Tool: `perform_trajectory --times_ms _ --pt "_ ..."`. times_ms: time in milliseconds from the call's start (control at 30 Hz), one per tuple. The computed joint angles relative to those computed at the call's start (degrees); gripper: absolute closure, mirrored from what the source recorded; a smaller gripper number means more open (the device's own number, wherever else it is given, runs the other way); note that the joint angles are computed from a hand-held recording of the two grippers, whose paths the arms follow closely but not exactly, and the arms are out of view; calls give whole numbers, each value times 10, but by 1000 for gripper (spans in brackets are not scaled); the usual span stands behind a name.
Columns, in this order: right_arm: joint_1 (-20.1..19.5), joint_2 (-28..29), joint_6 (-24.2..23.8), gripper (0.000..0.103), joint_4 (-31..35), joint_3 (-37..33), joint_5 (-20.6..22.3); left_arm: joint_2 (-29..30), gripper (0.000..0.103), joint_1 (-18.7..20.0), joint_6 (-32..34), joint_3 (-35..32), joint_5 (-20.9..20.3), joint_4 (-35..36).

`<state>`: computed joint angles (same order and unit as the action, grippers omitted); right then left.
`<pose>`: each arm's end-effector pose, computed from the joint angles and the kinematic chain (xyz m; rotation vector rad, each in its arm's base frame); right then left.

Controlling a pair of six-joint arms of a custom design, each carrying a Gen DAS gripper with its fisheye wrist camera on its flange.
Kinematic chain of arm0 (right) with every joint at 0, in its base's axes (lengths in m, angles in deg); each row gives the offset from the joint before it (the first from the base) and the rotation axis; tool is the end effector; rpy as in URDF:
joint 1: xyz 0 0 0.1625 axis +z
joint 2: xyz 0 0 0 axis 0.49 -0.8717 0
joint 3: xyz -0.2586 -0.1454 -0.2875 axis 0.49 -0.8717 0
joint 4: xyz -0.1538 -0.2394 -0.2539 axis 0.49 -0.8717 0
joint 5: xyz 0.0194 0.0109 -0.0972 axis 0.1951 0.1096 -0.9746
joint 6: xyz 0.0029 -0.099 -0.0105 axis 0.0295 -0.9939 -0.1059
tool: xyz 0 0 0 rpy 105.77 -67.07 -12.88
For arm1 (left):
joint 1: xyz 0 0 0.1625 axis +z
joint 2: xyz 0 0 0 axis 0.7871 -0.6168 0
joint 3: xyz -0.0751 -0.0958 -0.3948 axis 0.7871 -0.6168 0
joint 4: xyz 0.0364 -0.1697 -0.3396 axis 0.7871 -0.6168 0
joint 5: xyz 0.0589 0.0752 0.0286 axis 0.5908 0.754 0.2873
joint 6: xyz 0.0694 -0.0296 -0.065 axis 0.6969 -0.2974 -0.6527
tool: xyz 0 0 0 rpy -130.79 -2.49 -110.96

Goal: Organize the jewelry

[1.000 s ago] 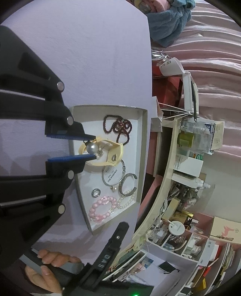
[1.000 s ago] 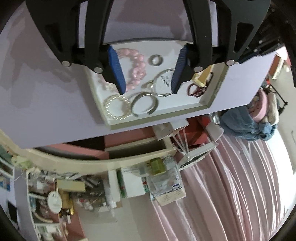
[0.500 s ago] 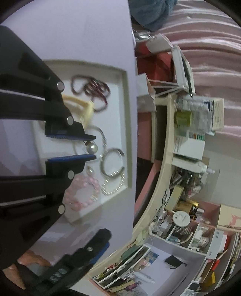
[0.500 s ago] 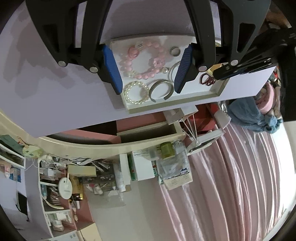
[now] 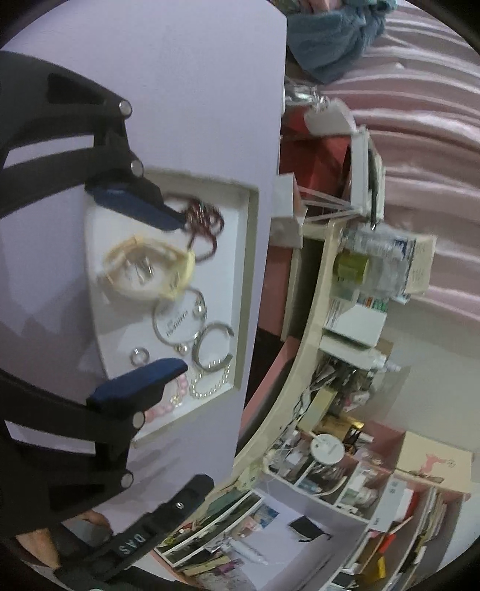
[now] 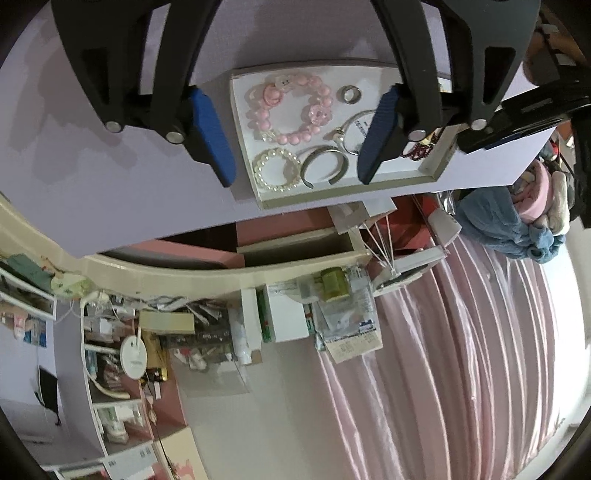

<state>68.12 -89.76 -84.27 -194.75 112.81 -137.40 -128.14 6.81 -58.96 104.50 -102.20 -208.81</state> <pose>0.1706 -0.5267 0.1848 0.4321 -2.2074 1.4382 -0.1562 -0.6120 0.2244 0.5990 2.5335 -0.9745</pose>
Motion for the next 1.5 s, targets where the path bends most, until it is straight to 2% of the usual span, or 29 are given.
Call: perform_trajectory --times_ms 100,200,300,500,667,767,900,1033,1233,1500 --pt "7 -2 -11 17 -8 9 2 -29 15 -4 5 34 9 -29" --pt "16 -6 -22 8 -20 27 4 -59 8 -11 9 70 13 -63" --pt "23 -8 -31 4 -27 42 3 -83 2 -19 13 107 14 -94" --pt "41 2 -62 1 -105 79 -3 -110 2 -44 41 166 35 -158" --pt "49 -5 -60 1 -111 116 -4 -120 2 -64 68 215 53 -229" --pt "54 6 -72 1 -141 129 -15 -113 2 -78 97 242 75 -288" --pt "57 25 -79 1 -178 141 -29 -110 2 -85 111 266 81 -333" --pt "53 29 -68 1 -182 151 -29 -103 2 -84 106 281 83 -353" --pt "49 36 -61 1 -191 159 -32 -107 2 -75 90 289 76 -332" --pt "49 38 -58 1 -197 162 -33 -107 2 -79 108 303 69 -355"
